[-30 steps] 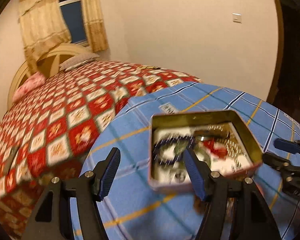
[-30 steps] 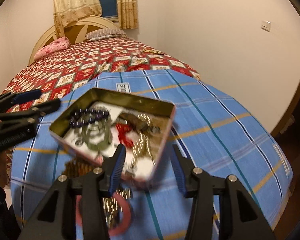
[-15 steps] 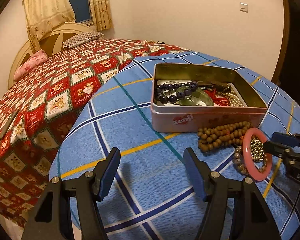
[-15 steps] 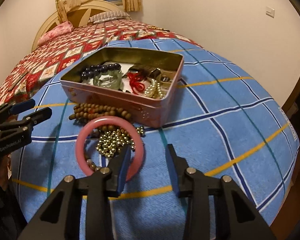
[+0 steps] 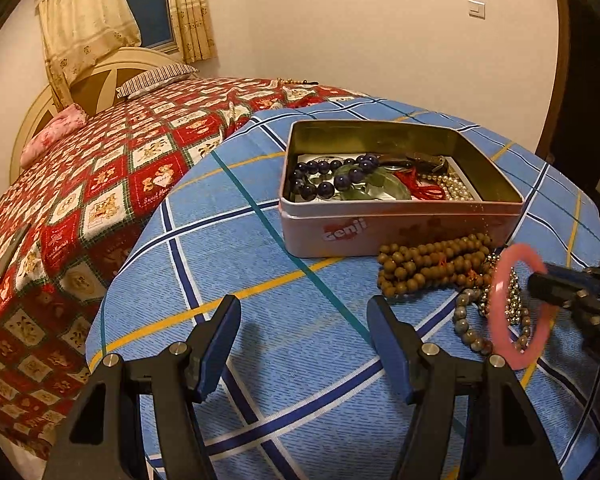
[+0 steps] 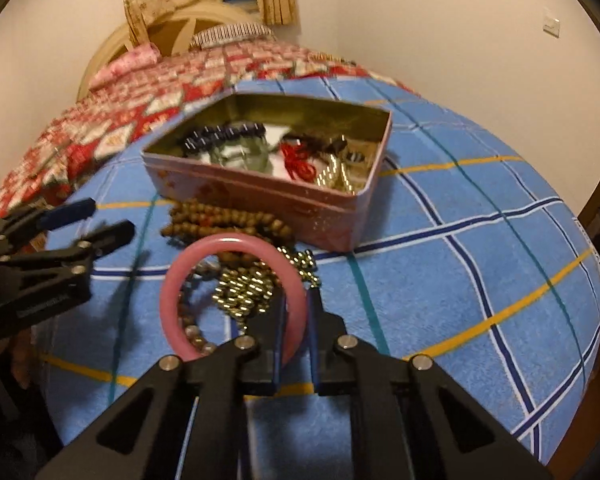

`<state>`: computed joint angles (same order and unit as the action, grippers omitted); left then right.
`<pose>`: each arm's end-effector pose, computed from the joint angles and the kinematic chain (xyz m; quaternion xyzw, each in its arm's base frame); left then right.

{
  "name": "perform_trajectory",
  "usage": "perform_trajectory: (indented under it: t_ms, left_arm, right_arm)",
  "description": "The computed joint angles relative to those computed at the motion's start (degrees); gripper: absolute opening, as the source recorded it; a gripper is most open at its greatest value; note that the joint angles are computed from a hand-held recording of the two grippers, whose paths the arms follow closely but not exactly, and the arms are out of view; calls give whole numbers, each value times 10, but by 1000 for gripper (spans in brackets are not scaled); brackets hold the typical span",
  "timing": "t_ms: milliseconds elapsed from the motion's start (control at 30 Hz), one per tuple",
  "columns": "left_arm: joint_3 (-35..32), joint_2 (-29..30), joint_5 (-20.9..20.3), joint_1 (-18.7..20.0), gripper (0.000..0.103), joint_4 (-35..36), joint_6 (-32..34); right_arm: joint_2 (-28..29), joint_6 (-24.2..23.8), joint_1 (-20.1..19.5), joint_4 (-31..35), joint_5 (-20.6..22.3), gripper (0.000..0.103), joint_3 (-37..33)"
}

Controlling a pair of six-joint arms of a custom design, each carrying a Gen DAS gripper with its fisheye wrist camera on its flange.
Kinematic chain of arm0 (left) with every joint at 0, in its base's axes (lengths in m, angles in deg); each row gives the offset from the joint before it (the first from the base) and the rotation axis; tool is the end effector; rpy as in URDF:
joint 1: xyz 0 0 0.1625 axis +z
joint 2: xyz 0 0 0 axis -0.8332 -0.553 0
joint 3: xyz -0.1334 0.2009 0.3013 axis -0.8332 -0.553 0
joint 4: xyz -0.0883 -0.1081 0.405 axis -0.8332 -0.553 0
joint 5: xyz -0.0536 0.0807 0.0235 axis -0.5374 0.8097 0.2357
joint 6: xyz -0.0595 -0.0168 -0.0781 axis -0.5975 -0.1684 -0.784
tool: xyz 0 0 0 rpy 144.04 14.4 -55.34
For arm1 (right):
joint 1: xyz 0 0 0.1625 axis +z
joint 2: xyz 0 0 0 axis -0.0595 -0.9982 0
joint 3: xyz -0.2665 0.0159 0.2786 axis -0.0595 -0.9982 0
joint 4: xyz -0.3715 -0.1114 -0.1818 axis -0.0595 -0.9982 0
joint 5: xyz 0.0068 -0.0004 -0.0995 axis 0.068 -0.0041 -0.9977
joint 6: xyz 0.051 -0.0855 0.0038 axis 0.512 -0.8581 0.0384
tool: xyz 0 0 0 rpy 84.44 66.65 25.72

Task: Organize jewelry
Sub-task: 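Grasp the pink bangle with the right tool while the left tool grasps the brown wooden beads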

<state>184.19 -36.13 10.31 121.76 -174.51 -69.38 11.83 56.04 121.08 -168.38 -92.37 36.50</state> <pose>0.0255 -0.4373 0.2379 0.1977 0.8509 -0.3318 0.3560 0.3206 -0.4524 -0.0403 0.2619 -0.8896 0.2498 0.2785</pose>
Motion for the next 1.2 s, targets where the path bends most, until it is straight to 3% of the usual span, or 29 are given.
perform_trajectory:
  t_ms: [200, 400, 767, 1033, 1200]
  left_arm:
    - [-4, -2, -13, -2, 66, 22, -11]
    - [-17, 13, -35, -4, 66, 36, -15]
    - [-42, 43, -61, -10, 66, 57, -22]
    - [-62, 65, -35, -11, 66, 104, -33]
    - [-67, 51, -64, 5, 66, 128, -51]
  right_arm:
    - [-24, 12, 0, -59, -5, 12, 27]
    - [-31, 48, -18, -41, -47, 12, 27]
    - [-24, 45, -22, -29, -53, 12, 22]
    - [-19, 41, -20, -24, -59, 12, 17]
    - [-17, 42, -22, -19, -57, 12, 15]
